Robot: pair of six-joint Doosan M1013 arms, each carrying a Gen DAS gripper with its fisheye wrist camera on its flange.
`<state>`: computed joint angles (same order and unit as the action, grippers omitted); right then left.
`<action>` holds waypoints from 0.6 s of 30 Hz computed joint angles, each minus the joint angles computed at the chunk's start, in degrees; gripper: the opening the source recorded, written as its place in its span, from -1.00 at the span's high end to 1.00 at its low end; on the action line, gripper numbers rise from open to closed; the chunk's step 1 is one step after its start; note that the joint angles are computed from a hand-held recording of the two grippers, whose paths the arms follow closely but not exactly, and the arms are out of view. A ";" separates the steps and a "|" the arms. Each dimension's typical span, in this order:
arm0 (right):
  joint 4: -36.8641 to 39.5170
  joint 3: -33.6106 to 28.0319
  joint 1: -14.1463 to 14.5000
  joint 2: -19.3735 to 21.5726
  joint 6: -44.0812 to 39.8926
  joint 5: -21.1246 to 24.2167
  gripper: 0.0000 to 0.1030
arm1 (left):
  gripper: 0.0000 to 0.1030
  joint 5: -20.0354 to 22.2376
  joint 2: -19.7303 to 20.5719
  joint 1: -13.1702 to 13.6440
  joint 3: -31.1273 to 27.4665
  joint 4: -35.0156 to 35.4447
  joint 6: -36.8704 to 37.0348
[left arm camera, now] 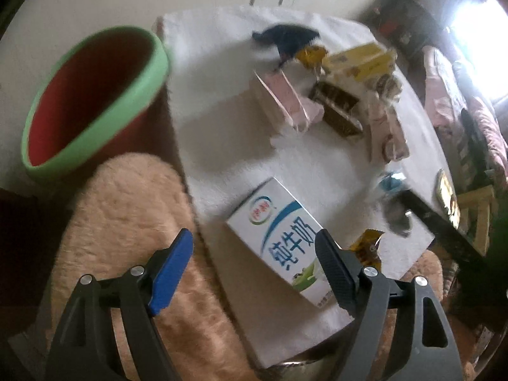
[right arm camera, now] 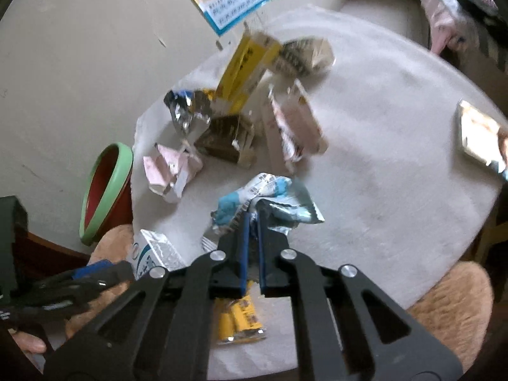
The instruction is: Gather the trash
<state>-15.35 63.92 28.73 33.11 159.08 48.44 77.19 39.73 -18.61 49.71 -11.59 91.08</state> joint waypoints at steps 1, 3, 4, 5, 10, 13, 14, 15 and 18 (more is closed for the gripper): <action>-0.98 -0.20 0.10 0.00 0.39 0.40 0.89 | -0.47 0.35 0.29 -0.31 -0.14 0.55 -0.04; -1.98 0.25 0.11 -0.36 1.45 0.46 0.89 | -0.47 1.86 1.26 -0.90 -1.06 0.91 0.35; -2.39 0.52 0.03 -0.59 2.17 0.48 0.89 | -0.49 1.70 1.51 -1.13 -1.14 0.60 0.81; -3.26 0.89 0.07 -0.83 3.50 0.57 0.89 | -0.52 1.22 1.61 -1.33 -1.14 0.83 0.92; -7.37 1.61 0.28 -1.34 7.77 2.18 0.86 | -0.56 0.36 2.21 -2.36 -1.94 2.43 0.80; -5.11 1.72 -0.04 -1.20 6.86 1.76 0.67 | -0.56 4.62 3.70 -2.30 -3.86 0.61 -1.60; -4.39 1.48 -0.10 -0.96 6.31 1.85 0.39 | -0.56 5.93 4.24 -2.19 -4.68 -0.25 -1.82; -3.85 1.25 -0.12 -0.76 5.95 2.07 0.11 | -0.56 6.66 4.41 -2.11 -4.76 -1.01 -1.74; -4.14 1.45 -0.08 -0.87 6.54 1.90 -0.04 | -0.53 5.80 3.98 -2.23 -4.12 -0.87 0.08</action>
